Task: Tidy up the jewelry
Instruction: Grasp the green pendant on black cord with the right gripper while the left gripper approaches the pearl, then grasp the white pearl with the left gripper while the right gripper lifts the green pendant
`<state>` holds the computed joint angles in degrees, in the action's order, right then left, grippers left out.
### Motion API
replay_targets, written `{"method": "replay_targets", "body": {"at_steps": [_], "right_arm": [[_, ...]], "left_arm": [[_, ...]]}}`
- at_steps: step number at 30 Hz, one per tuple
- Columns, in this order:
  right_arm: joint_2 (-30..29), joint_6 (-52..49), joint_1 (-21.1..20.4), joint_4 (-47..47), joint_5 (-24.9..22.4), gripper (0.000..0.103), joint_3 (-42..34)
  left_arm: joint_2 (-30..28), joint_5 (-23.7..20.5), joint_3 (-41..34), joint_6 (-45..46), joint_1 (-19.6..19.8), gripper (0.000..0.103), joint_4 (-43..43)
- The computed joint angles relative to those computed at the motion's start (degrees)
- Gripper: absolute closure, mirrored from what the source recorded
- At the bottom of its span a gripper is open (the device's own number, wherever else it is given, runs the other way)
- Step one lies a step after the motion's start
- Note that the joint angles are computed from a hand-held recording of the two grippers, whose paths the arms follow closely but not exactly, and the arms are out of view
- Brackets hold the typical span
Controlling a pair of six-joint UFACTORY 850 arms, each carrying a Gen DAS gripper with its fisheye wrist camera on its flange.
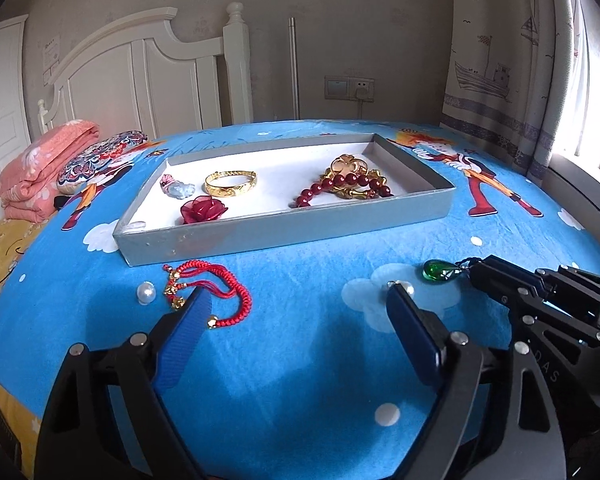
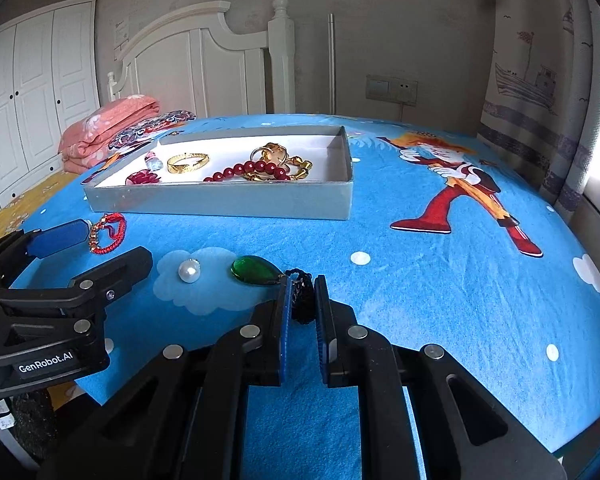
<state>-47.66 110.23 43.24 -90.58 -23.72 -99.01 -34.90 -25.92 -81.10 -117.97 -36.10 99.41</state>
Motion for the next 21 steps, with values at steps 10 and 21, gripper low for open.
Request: {"method": "replay_targets", "body": {"at_steps": [10, 21], "right_arm": [[2.8, 10.2, -1.3, -7.6, 1.0, 0.091, 4.9], [3.8, 14.0, -1.7, -10.4, 1.2, 0.091, 6.6]], "left_arm": [[-5.0, -0.3, -8.1, 12.4, -2.0, 0.041, -12.8], [-6.8, -0.1, -9.9, 13.0, -2.7, 0.079, -13.2]]}}
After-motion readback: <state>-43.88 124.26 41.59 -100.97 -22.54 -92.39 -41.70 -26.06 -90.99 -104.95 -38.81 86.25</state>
